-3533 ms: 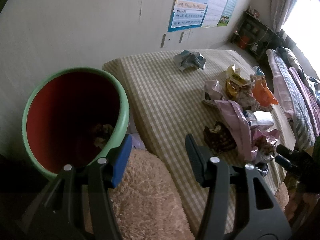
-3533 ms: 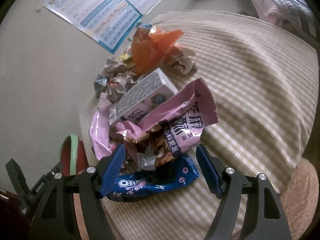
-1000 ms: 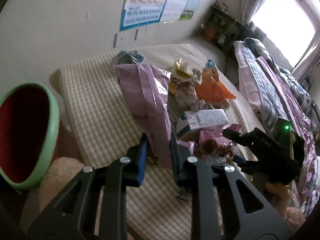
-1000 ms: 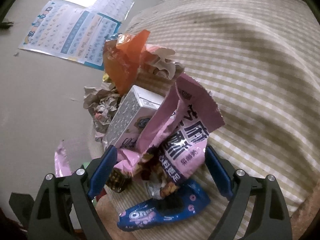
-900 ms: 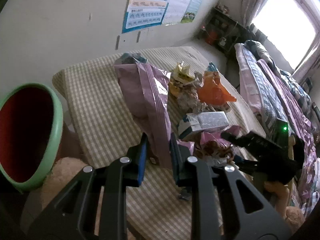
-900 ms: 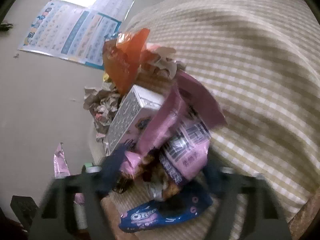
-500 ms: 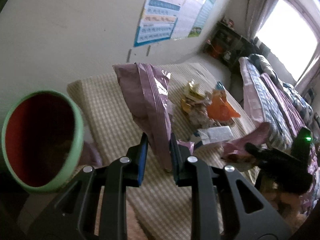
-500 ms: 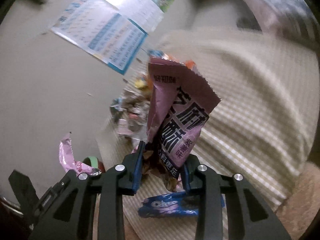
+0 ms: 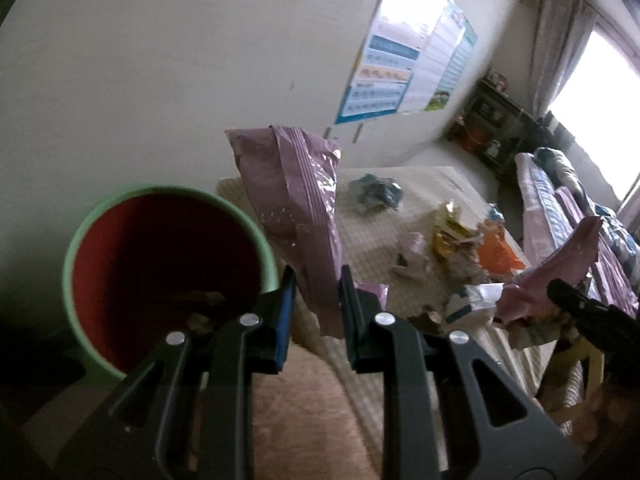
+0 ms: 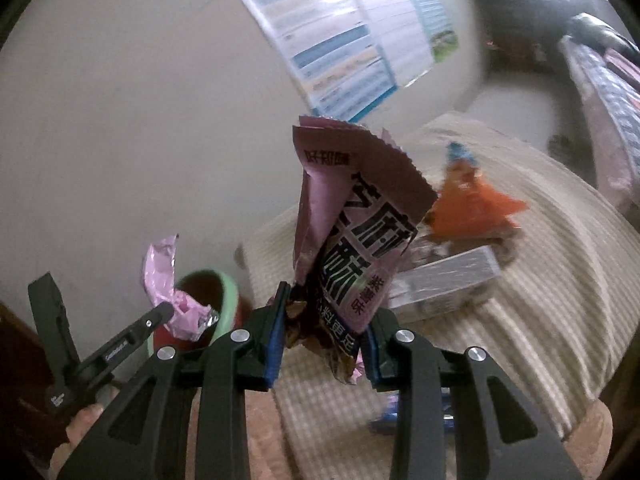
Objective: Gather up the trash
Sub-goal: 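Carry both pink bags over the bucket and open both grippers to drop them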
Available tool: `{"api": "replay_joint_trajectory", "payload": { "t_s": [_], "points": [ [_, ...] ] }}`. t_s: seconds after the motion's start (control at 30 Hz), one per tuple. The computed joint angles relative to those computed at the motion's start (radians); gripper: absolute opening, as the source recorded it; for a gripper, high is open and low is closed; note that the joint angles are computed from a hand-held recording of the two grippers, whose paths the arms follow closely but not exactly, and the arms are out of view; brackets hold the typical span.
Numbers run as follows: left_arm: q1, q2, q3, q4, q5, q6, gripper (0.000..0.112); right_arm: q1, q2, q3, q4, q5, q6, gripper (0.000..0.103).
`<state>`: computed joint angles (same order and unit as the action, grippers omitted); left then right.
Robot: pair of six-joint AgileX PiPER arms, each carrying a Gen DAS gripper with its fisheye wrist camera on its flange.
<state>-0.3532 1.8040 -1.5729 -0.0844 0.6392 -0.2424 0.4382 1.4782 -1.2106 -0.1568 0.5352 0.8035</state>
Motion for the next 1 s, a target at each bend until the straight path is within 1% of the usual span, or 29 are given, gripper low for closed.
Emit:
{"api": "replay_joint_trajectory", "payload": {
  "t_s": [0.1, 0.27, 0.43, 0.53, 0.6, 0.83, 1.0],
  "points": [
    [0.03, -0.023, 0.04, 0.006, -0.02, 0.0, 0.021, 0.033, 0.067, -0.073, 0.012, 0.023, -0.032, 0.031],
    [0.074, -0.044, 0.077, -0.029, -0.041, 0.031, 0.021, 0.072, 0.175, -0.206, 0.035, 0.063, -0.092, 0.031],
    [0.102, -0.056, 0.102, -0.041, -0.055, 0.047, 0.021, 0.094, 0.252, -0.304, 0.049, 0.093, -0.132, 0.031],
    [0.113, -0.053, 0.105, -0.037, -0.058, 0.044, 0.021, 0.105, 0.275, -0.327, 0.062, 0.098, -0.148, 0.031],
    [0.122, -0.054, 0.113, -0.037, -0.063, 0.043, 0.021, 0.095, 0.31, -0.367, 0.093, 0.106, -0.19, 0.032],
    [0.149, -0.061, 0.137, -0.052, -0.071, 0.05, 0.021, 0.098, 0.391, -0.481, 0.153, 0.152, -0.268, 0.032],
    [0.147, -0.068, 0.154, 0.005, -0.092, 0.024, 0.021, 0.114, 0.426, -0.526, 0.142, 0.16, -0.273, 0.033]
  ]
}}
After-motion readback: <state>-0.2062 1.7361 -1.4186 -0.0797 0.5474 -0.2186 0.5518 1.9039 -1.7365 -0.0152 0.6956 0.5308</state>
